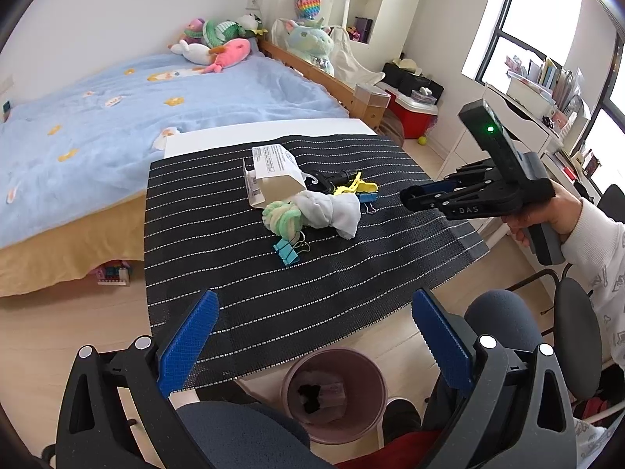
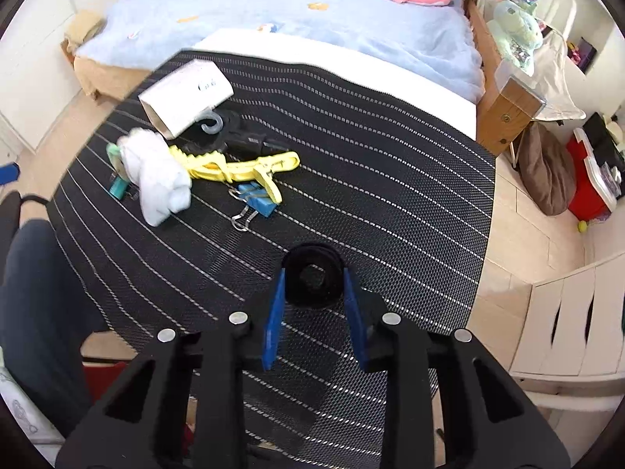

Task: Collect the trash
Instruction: 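Grasp the white sock bundle with the left tool while the right tool holds the black ring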

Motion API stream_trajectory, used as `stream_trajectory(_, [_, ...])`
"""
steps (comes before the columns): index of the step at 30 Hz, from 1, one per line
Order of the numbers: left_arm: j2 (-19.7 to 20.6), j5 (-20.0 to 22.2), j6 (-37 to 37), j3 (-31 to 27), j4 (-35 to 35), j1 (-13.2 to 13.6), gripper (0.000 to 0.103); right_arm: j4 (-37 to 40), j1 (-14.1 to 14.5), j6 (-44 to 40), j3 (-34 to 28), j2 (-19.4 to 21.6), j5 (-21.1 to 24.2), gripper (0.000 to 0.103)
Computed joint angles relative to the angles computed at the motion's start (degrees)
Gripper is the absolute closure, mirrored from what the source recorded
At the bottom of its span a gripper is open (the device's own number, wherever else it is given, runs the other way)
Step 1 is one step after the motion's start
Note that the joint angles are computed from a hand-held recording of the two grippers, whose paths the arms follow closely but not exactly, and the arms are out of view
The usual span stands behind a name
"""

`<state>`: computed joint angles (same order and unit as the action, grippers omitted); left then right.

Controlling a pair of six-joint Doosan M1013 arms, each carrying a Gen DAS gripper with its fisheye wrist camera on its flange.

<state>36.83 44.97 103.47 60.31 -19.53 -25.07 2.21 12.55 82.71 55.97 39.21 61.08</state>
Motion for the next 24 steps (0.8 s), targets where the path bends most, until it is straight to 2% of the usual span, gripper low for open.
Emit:
stream_trajectory(12, [2.25, 2.05, 1.06, -5.21, 1.2, -0.58, 0.008, 6.64, 0.18, 1.82, 7.64, -6.18, -9.2, 0.074])
stream_trajectory(17, [4.32, 4.87, 2.11, -9.36, 0.59, -0.68, 0.008, 8.16, 0.13, 1.95, 9.67, -7.48, -10.7, 0.074])
stream_trajectory(24, [8.66, 11.0, 3.84, -17.36, -1.06, -0.71, 0.008, 9.27, -0.17, 2.36, 12.16, -8.72, -11.85, 0.074])
